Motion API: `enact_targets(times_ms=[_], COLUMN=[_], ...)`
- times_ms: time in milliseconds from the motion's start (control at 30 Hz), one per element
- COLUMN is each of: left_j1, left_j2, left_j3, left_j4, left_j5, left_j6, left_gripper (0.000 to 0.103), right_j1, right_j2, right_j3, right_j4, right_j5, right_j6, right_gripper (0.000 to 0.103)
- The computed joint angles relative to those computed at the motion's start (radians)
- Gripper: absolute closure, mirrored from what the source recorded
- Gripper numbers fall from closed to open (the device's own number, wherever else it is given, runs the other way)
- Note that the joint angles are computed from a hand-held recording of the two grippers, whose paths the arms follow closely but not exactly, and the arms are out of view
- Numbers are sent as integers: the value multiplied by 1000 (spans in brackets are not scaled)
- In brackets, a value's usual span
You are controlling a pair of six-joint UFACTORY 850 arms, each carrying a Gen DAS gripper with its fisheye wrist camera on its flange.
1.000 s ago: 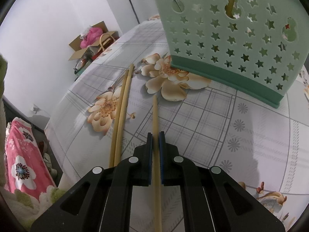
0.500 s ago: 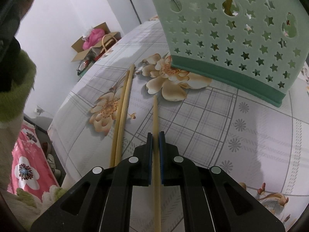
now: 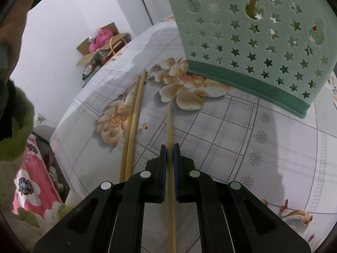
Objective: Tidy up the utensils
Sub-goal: 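Lower the chopstick into the basket and open the left tool, then lift the held chopstick upright above the mint basket with the right tool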
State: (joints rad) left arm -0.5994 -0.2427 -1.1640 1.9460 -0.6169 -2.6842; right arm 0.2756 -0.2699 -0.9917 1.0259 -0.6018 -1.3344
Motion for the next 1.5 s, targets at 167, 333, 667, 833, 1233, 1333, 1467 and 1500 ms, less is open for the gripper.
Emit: enact_targets(times_ms=[167,333,667,833,1233,1333,1467,1500], left_j1=[-36,-56,-121,-137,-134,-134,-135,-135], left_j2=[41,55,-6,-42,-45,-44,-42,-42], left_j3=[72,150,223,207,215,217,219,218], left_j4=[-174,-402,-649,-648,-603,-605,-605,-606], left_j5=[-81,-94,-65,-40,-17,-17,-21,-22], left_j6=[110,222,325,350,314,309,305,304], left_gripper=[55,52,52,52,52,52,52,52], right_j1=[24,45,130,153,71,56,21,13], right_j2=[-5,-16,-18,-21,162,193,226,229], right_j3=[-14,-32,-45,-61,-9,-12,-27,-32], right_j4=[-45,-89,-235,-286,175,381,643,675], right_j5=[21,41,150,159,223,235,203,192], right_j6=[38,79,209,296,-76,-244,-476,-507], right_gripper=[98,97,96,98,99,99,99,99])
